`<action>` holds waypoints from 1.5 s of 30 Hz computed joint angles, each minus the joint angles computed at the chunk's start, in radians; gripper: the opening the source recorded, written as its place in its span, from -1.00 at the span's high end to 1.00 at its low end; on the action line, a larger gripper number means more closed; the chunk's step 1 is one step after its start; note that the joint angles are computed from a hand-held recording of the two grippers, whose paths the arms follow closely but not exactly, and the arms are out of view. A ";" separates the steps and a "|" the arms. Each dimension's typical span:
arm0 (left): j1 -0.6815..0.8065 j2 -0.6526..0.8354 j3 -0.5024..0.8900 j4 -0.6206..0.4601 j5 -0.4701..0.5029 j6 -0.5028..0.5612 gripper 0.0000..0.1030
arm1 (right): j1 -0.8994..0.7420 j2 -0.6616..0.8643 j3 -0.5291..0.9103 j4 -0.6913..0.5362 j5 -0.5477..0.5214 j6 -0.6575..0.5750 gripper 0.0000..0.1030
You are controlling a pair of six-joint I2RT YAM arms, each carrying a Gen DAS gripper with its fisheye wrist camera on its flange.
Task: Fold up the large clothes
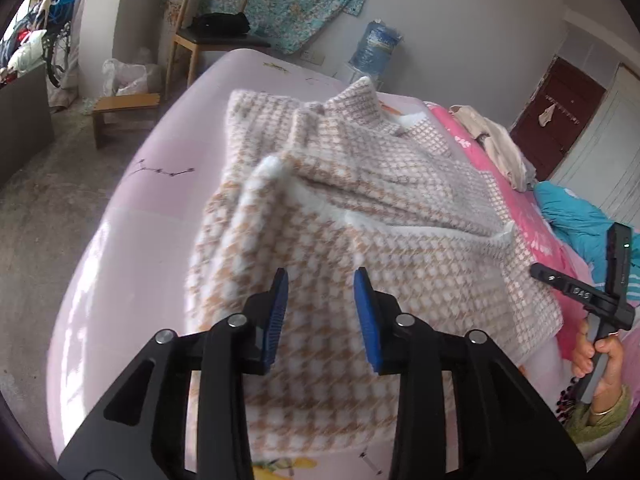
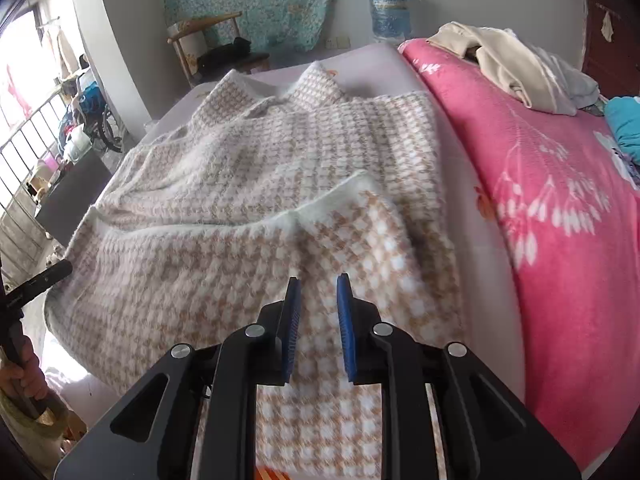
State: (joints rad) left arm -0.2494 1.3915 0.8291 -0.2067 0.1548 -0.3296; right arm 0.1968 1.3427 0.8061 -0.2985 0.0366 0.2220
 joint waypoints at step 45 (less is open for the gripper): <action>-0.341 -0.062 -0.084 -0.071 -0.226 -0.052 -0.32 | 0.512 0.046 -0.100 0.100 0.136 0.146 0.31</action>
